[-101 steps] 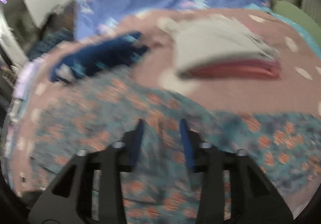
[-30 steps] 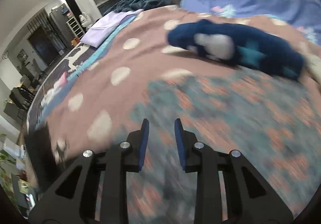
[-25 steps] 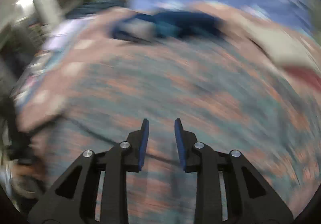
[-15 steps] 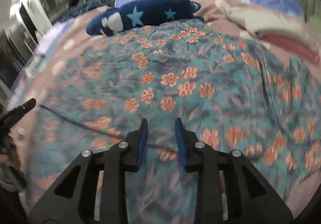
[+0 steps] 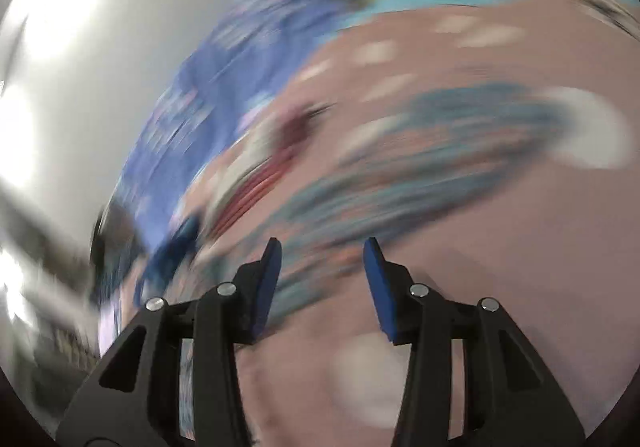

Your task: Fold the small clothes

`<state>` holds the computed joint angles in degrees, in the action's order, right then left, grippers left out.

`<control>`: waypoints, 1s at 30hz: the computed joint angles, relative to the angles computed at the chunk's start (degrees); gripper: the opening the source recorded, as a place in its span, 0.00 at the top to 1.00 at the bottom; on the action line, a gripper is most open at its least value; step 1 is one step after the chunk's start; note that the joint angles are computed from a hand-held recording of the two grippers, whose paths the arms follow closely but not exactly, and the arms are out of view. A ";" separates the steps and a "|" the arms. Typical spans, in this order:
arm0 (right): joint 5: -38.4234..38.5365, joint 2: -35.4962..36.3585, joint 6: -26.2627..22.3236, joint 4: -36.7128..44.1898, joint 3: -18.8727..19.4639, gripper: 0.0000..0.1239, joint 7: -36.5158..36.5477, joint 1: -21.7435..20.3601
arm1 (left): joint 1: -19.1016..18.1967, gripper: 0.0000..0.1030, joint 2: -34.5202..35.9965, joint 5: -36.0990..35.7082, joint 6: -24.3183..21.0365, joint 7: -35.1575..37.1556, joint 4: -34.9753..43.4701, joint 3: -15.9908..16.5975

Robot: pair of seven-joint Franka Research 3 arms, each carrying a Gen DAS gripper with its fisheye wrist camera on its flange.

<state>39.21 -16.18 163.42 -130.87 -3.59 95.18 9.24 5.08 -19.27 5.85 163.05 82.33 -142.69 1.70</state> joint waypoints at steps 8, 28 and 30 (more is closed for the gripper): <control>13.85 2.28 2.74 0.25 -5.07 0.59 -5.68 0.47 | -0.87 0.35 1.01 -1.97 0.26 1.66 0.67 0.89; 36.01 19.35 -14.55 26.26 9.73 0.96 -37.14 11.39 | -3.28 0.30 0.61 -8.25 1.56 6.42 -0.20 3.26; 29.79 22.39 -15.12 27.38 11.33 0.96 -33.15 12.53 | -4.17 0.29 0.41 -10.02 1.76 7.85 -0.36 4.16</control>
